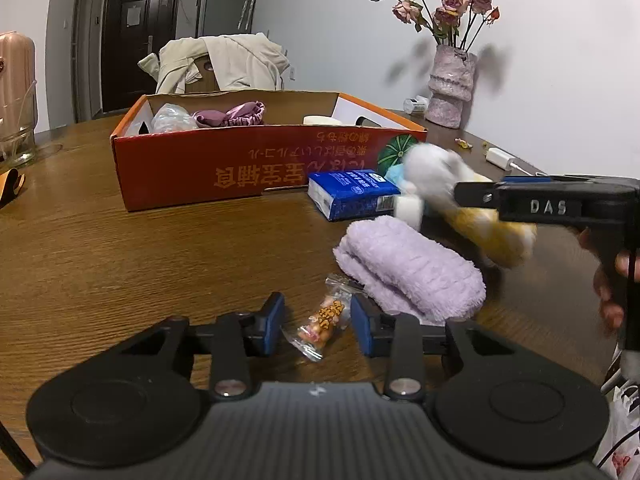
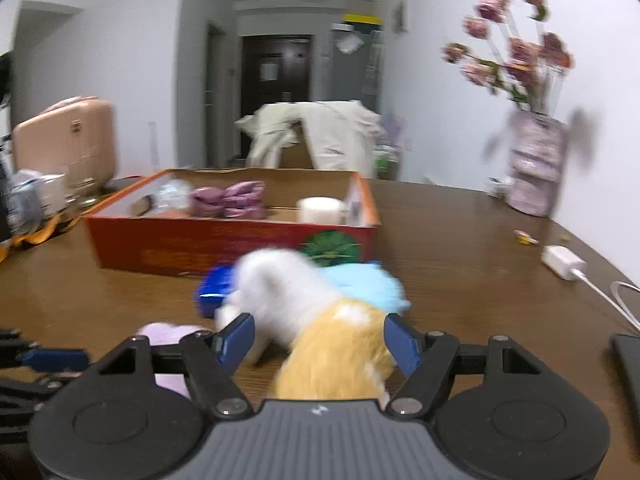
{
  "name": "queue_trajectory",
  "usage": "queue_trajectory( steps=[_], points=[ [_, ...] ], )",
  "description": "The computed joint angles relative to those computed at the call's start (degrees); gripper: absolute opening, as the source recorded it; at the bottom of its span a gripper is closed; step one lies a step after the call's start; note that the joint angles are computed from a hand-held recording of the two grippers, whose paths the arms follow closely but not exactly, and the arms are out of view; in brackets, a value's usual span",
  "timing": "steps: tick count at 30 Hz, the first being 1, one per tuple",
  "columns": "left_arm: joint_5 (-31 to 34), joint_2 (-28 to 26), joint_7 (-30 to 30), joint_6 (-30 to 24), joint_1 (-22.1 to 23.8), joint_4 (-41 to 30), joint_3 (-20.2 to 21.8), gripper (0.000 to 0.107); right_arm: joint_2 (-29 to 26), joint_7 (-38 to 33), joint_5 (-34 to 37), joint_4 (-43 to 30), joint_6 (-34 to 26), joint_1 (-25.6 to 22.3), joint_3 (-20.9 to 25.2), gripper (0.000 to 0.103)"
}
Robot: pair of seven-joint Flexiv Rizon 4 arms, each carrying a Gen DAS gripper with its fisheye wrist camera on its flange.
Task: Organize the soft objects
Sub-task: 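Grasp the small snack packet with the left tool while the right tool grasps a small white item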
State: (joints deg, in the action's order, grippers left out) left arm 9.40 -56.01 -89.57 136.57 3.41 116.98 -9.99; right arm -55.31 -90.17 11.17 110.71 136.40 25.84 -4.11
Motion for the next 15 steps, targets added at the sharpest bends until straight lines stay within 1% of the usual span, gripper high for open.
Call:
queue_trajectory(
  steps=[1,2,3,4,6,7,8,9,11,13,14,15],
  points=[
    [-0.01,-0.05,-0.01,0.21,-0.06,0.00,0.04,0.031,0.14,-0.51,2.49,-0.17,-0.43,1.41,-1.26,0.070],
    [0.00,-0.11,-0.05,0.37,-0.08,0.00,0.06,0.024,0.13,-1.23,4.56,-0.18,0.20,2.75,-2.21,0.069],
    [0.28,-0.12,-0.26,0.01,0.30,-0.03,-0.23,0.015,0.20,-1.66,5.20,0.09,1.61,3.18,-2.11,0.068],
    [0.22,-0.14,-0.62,0.05,0.53,0.02,-0.38,0.015,0.49,-1.53,3.55,0.84,3.29,2.24,-0.77,0.066],
    [0.57,-0.24,-1.68,0.07,1.45,0.08,-0.99,0.015,1.40,0.32,-5.70,3.46,6.67,-2.40,4.05,0.063],
    [0.79,-0.30,-2.23,0.14,1.86,0.09,-1.24,0.015,1.89,1.51,-9.82,4.33,6.47,-4.14,5.70,0.062],
    [0.96,-0.35,-2.69,0.29,2.13,0.12,-1.34,0.015,2.36,3.24,-14.01,4.89,4.79,-5.89,7.25,0.057],
    [1.48,-0.45,-3.15,0.29,2.60,0.05,-1.59,0.015,2.27,4.88,-16.13,4.59,3.13,-6.76,8.12,0.055],
    [1.93,-0.61,-3.85,0.79,2.91,0.00,-1.65,0.015,1.79,8.31,-15.89,2.82,-0.52,-6.71,8.51,0.054],
    [2.37,-0.73,-4.43,1.23,3.14,-0.01,-1.62,0.015,0.46,11.52,-14.29,0.39,-1.92,-6.31,8.42,0.053],
    [2.71,-0.80,-4.76,1.39,3.37,-0.03,-1.71,0.015,-0.17,12.32,-12.60,-0.92,-2.43,-5.19,7.51,0.051],
    [2.95,-0.84,-5.04,1.37,3.53,-0.08,-1.76,0.015,-0.62,12.12,-9.38,-2.18,-2.82,-2.67,5.56,0.051]
  ],
)
